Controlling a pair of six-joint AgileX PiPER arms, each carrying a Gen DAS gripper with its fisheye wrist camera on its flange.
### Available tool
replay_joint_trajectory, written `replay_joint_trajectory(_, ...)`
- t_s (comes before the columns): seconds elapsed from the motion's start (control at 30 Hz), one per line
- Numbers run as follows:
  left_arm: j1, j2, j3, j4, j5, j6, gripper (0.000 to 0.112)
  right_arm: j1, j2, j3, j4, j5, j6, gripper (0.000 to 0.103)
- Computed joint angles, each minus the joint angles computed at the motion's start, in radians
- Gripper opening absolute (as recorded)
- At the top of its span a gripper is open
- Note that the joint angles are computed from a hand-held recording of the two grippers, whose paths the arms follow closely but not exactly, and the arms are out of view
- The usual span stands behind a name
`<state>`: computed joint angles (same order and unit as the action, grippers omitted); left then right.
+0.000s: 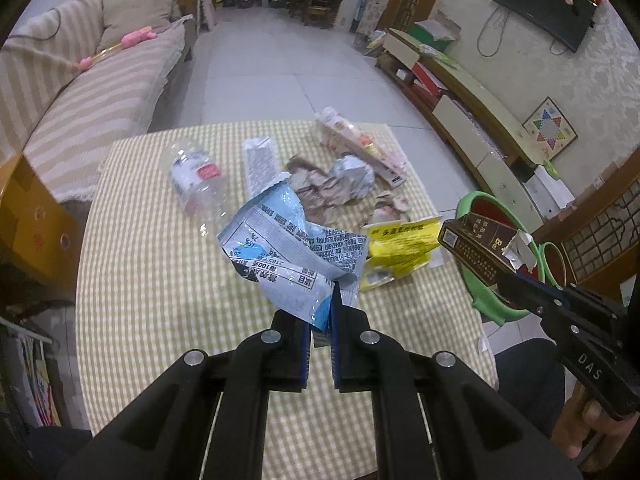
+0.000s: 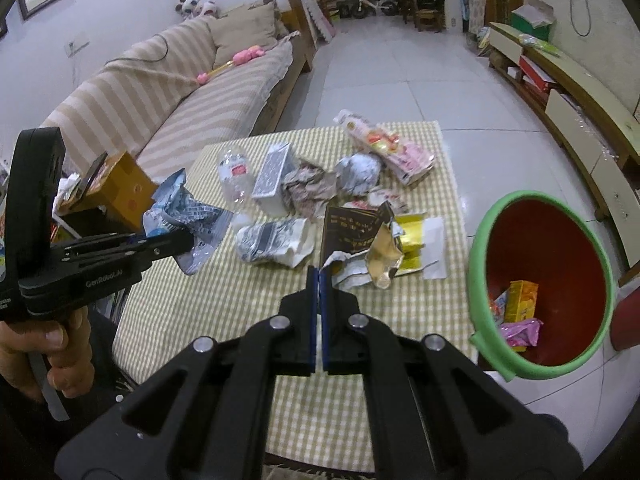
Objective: Collect trash
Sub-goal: 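Lift and carry the wrapper and brown box with both tools over the red bin, then open both tools over the bin, dropping the wrapper and brown box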
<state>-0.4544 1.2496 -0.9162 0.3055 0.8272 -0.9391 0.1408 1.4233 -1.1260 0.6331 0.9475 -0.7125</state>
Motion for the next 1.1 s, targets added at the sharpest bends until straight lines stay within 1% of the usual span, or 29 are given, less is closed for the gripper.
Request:
replay_joint_trajectory(0.07,-0.016,0.025,-0.026,0.007,0.001,-0.003,0.005,-0.037,0.006,-0.014,0.011,0.008,-0.018,0.002)
replay_joint_trajectory(0.37,-0.084,0.21,-0.229,0.007,-0.001,0.037,0.005,-0.217,0.06,-0.068,0.048,0.043,-0.086,0.002)
replay_joint_trajectory(0.67,-0.131,0.432,-0.488,-0.063,0.005,0.155,0.005,-0.378,0.162,-0.167,0.053,0.066,-0.119,0.002)
replay_joint_trajectory(0.87,-0.161,0.613,-0.729,-0.127,0.047,0.253,0.005,-0.446,0.243,-0.252,0.051,0.083,-0.115,0.002)
replay_joint_trajectory(1.1,-0.182,0.823,-1.027,-0.197,0.142,0.352,0.006,-0.489,0.332,-0.332,0.042,0.096,-0.094,0.002)
